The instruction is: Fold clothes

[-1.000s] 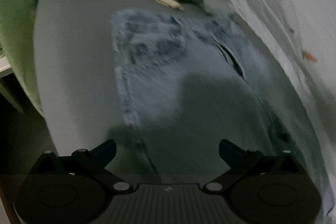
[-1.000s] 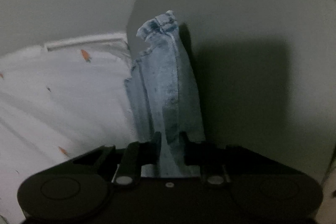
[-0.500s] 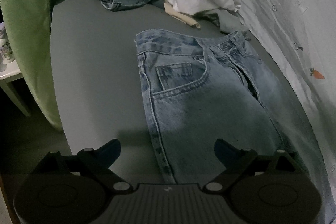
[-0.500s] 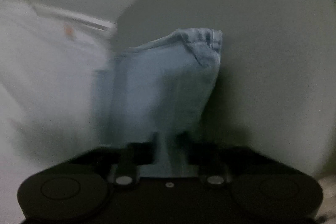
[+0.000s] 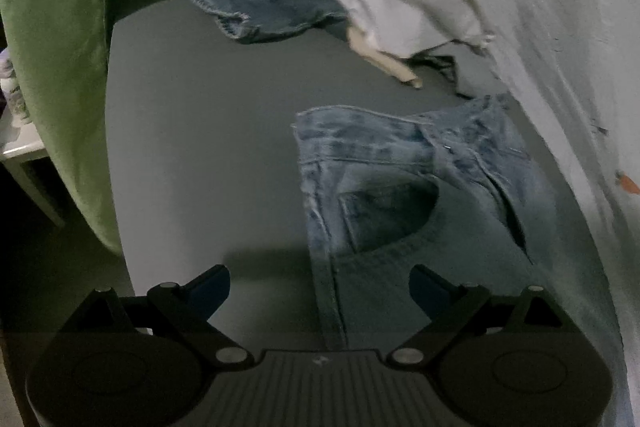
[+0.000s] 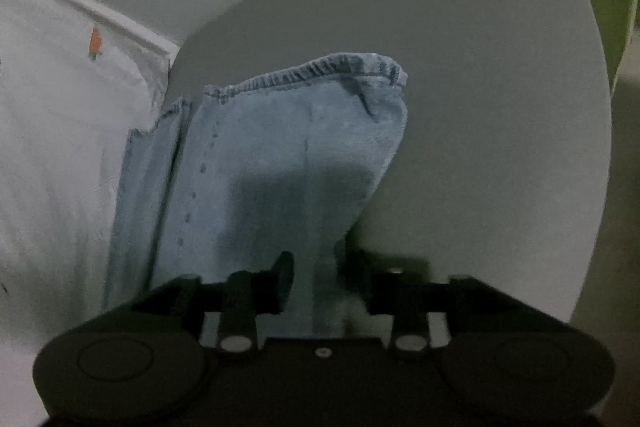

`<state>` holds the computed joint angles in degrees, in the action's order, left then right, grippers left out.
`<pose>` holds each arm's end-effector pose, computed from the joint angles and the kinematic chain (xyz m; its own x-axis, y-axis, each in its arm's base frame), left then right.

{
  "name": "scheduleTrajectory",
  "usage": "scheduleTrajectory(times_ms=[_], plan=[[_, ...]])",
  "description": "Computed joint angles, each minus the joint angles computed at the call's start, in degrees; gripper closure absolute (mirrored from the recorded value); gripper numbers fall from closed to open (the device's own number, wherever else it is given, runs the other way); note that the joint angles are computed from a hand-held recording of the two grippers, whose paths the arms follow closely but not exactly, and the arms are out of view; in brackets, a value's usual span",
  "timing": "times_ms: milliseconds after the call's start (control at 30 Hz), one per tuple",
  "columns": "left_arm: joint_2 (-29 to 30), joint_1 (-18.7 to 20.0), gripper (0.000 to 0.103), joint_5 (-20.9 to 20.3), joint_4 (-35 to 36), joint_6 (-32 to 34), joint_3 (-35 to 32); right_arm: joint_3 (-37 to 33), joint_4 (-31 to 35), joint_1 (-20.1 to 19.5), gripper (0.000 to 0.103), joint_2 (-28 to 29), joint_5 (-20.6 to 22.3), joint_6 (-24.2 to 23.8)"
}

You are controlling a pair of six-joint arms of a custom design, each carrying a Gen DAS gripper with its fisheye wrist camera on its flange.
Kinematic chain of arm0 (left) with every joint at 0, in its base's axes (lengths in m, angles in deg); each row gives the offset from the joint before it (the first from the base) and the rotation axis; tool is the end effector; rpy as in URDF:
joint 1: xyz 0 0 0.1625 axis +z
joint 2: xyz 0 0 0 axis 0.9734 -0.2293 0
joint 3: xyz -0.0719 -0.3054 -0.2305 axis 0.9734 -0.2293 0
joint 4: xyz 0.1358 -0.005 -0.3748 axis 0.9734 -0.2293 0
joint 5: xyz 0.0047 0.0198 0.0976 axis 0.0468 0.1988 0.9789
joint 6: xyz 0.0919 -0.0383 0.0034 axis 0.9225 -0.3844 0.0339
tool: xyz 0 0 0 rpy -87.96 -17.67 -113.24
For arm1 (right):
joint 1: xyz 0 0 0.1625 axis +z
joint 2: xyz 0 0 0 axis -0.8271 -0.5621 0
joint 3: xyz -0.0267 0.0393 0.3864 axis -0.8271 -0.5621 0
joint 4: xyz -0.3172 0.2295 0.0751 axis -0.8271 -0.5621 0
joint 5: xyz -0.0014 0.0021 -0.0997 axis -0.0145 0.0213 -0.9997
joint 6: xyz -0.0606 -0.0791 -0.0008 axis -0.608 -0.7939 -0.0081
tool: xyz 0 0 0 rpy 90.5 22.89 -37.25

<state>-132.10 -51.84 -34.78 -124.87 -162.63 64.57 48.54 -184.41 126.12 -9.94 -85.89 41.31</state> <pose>-0.1626 -0.3011 0.2628 -0.3645 -0.9249 0.1083 -0.3060 0.0091 -0.9520 -0.0490 -0.4602 0.4120 -0.7312 0.6631 -0.1601 0.4570 0.3020 -0.8366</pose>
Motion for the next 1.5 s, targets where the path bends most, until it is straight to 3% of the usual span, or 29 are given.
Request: scheduleTrajectory(times_ms=[100, 167, 367, 433, 467, 533, 733, 933, 1033, 1100, 1200, 1300, 1500], plan=[[-3.0, 1.2, 0.007, 1.2, -0.4, 0.8, 1.3, 1.4, -2.3, -1.7, 0.090, 0.2, 3.4, 5.4], [-4.6, 2.1, 0.007, 1.8, -0.7, 0.9, 2.0, 2.3, -4.0, -2.9, 0.093, 0.3, 5.5, 8.9], [-5.7, 4.4, 0.009, 4.4, 1.9, -2.1, 1.7, 3.2, -7.6, -2.5, 0.096, 1.0, 5.4, 12.2], [-6.1, 4.9, 0.039, 6.3, 2.5, -2.2, 1.7, 3.1, -8.4, -1.8, 0.097, 0.9, 5.5, 11.7], [-6.4, 5.2, 0.046, 7.3, 2.6, -2.2, 1.8, 3.1, -8.8, -1.5, 0.098, 0.9, 5.6, 11.5], [-6.8, 5.9, 0.071, 8.5, 1.9, -2.5, 1.8, 3.1, -10.2, -0.4, 0.098, 0.7, 6.6, 11.5], [-6.7, 4.9, 0.088, 8.3, 4.7, -7.5, 0.1, 2.0, -13.7, 2.8, 0.098, -0.1, 10.1, 12.7], [-0.1, 0.8, 0.091, 11.3, 18.7, -10.8, -8.3, 1.0, -16.8, 5.1, 0.098, -1.7, 15.0, 14.8], [3.9, 0.8, 0.091, 14.0, 25.1, -11.4, -13.0, 0.6, -18.7, 5.6, 0.098, -1.9, 16.4, 14.3], [5.7, 1.8, 0.091, 15.7, 27.2, -12.0, -15.0, -0.1, -17.7, 6.1, 0.099, -1.9, 14.1, 11.5], [7.8, 3.7, 0.092, 16.7, 28.3, -11.8, -17.4, -0.1, -17.1, 6.1, 0.099, -1.7, 13.4, 13.4], [9.8, 4.5, 0.092, 18.4, 31.0, -10.9, -19.9, -2.1, -17.4, 7.7, 0.099, 0.4, 11.6, 12.1], [16.8, 9.1, 0.091, 23.7, 41.1, -17.4, -29.1, -13.5, -14.7, 12.2, 0.099, 9.8, 7.9, 6.6]])
